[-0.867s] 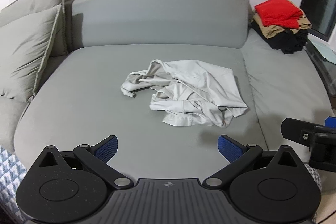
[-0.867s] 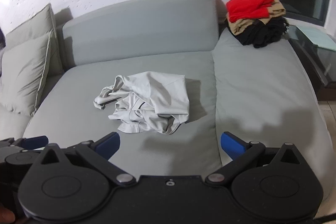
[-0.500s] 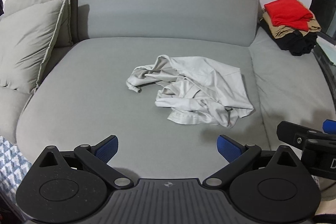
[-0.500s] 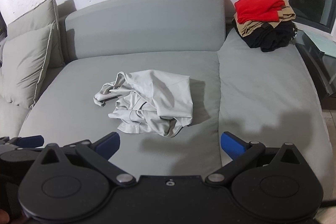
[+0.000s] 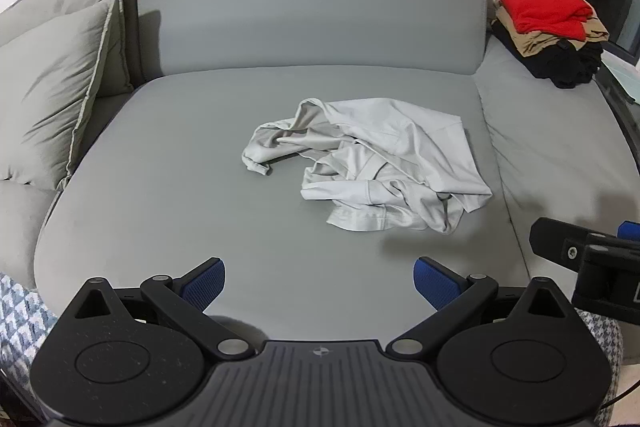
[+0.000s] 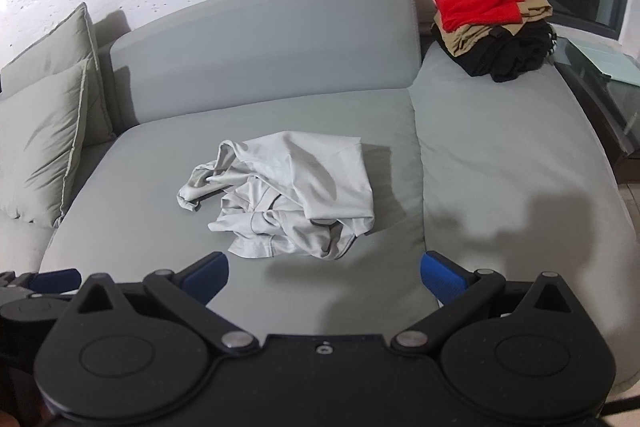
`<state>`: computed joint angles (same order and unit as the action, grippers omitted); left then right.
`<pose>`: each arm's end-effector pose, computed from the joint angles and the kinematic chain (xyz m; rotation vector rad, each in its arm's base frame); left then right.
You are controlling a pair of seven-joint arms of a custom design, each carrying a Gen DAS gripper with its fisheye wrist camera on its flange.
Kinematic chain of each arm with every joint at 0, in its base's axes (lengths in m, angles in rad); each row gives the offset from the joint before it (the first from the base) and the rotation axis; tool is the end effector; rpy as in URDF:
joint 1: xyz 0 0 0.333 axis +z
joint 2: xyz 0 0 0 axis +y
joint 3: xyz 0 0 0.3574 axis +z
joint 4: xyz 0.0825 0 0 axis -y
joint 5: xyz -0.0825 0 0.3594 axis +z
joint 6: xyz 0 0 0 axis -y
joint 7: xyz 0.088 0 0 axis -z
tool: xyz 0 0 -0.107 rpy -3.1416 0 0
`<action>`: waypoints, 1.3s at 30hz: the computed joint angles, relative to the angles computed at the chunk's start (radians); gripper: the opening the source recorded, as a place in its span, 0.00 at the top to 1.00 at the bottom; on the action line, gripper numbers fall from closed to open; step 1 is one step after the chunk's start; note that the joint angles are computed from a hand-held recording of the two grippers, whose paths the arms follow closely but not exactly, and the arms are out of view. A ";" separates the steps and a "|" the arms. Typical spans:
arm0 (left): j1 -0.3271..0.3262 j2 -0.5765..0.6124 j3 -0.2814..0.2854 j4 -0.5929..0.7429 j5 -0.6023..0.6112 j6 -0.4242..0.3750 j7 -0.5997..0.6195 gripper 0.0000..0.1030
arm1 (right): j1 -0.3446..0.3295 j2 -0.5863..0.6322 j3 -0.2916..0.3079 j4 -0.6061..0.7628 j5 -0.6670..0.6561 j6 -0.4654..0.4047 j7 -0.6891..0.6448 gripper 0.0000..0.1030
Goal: Fold clothes
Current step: 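Move both grippers toward the crumpled white T-shirt on the sofa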
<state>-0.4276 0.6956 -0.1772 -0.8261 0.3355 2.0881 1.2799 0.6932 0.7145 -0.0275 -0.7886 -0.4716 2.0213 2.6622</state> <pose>0.6823 -0.3742 0.6166 -1.5602 2.1607 -0.6288 0.6223 0.4682 0.6131 -1.4813 2.0504 -0.5731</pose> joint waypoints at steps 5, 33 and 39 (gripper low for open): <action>-0.003 0.011 -0.002 0.017 -0.006 -0.007 0.008 0.02 | 0.003 0.012 -0.003 0.024 0.003 -0.024 -0.010 0.00; 0.007 0.022 0.002 0.046 -0.026 -0.038 0.002 0.02 | 0.013 0.035 -0.011 0.069 0.021 -0.044 -0.025 0.00; 0.003 0.036 0.006 0.069 -0.025 -0.051 0.005 0.01 | 0.013 0.053 -0.014 0.101 0.028 -0.058 -0.036 0.00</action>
